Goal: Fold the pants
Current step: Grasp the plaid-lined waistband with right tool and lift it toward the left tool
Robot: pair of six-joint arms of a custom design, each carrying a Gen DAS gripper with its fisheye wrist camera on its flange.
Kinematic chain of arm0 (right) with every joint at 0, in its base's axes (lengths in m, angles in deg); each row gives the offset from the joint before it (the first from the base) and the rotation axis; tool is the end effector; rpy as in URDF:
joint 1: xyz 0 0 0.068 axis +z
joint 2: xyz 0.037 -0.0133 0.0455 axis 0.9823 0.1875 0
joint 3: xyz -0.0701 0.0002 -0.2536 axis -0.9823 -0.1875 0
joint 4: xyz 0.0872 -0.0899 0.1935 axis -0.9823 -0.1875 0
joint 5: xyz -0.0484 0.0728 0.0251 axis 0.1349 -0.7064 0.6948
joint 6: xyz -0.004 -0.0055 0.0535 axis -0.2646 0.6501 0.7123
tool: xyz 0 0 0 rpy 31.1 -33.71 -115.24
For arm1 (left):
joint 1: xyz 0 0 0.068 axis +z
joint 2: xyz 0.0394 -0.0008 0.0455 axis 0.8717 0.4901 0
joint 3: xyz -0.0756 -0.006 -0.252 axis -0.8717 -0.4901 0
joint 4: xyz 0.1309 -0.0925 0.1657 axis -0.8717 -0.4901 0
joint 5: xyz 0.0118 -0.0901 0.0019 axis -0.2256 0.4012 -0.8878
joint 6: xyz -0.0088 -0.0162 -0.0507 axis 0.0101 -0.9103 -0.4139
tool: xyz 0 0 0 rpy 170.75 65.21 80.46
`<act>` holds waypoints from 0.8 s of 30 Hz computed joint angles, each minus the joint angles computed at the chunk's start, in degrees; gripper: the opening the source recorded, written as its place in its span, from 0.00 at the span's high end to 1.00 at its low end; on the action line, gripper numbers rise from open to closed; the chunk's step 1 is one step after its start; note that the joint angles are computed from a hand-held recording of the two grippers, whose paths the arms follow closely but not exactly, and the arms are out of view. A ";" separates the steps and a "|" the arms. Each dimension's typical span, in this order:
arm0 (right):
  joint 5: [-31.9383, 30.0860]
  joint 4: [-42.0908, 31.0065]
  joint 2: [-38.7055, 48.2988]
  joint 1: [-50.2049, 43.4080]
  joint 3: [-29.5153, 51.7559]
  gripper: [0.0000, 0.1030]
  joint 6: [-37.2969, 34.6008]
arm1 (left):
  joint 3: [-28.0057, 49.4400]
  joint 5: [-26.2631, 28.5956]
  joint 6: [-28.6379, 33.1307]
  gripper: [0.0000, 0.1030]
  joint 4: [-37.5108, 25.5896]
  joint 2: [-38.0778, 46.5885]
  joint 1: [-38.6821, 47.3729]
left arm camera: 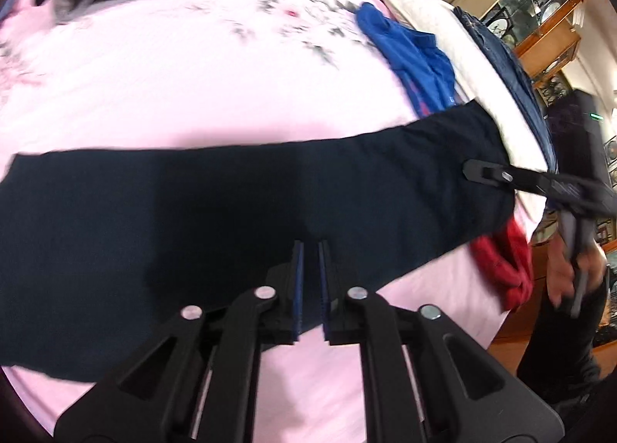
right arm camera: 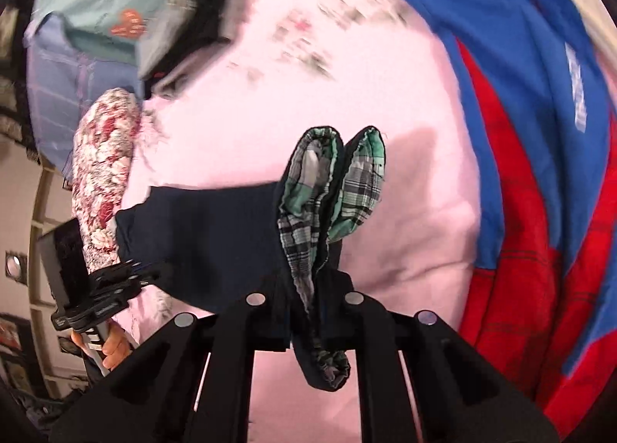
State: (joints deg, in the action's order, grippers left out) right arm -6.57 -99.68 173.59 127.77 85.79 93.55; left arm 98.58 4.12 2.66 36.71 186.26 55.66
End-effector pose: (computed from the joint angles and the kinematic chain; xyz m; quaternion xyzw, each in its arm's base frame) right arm 0.1778 0.2000 0.1818 0.1305 0.9405 0.2543 0.1835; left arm 0.2691 -0.0414 0.1199 0.2310 0.9330 -0.2433 0.1300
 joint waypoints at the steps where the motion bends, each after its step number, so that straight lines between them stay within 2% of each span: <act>1: 1.21 -1.53 0.38 1.02 2.13 0.90 -0.08 | 0.30 -0.74 -3.15 0.96 2.10 1.58 -1.92; 5: 4.49 -6.04 1.41 4.38 7.91 0.90 0.25 | 0.20 -1.42 -11.75 0.99 8.87 8.22 -7.43; 8: 4.85 -5.56 2.72 4.99 8.88 0.90 0.77 | -2.64 -1.80 -13.80 0.99 15.29 10.07 -9.35; 9: 4.48 -5.12 3.25 4.81 9.14 0.90 0.77 | -3.19 -2.22 -13.60 0.99 15.97 9.60 -9.65; 12: 4.21 -5.56 4.75 4.33 10.90 0.90 0.96 | -1.81 0.35 -12.57 0.99 12.51 9.68 -7.38; 14: 4.77 -7.46 5.33 4.81 13.22 0.90 0.92 | -2.84 1.20 -9.91 0.99 11.18 7.20 -3.76; 18: 5.49 -10.50 9.78 5.85 20.57 0.90 -0.38 | -1.14 3.97 0.31 0.99 3.46 3.64 12.29; 21: 4.67 -12.62 17.22 6.28 30.17 0.90 -1.66 | 5.79 0.58 7.87 0.98 -1.72 6.83 25.86; 24: 3.25 -16.14 25.87 6.37 42.32 0.90 -4.11 | 13.97 -0.77 12.83 0.98 -4.95 12.62 35.39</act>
State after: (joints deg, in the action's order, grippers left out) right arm -3.33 -115.82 199.47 134.14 128.11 89.44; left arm 112.55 3.35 15.50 31.76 198.88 91.04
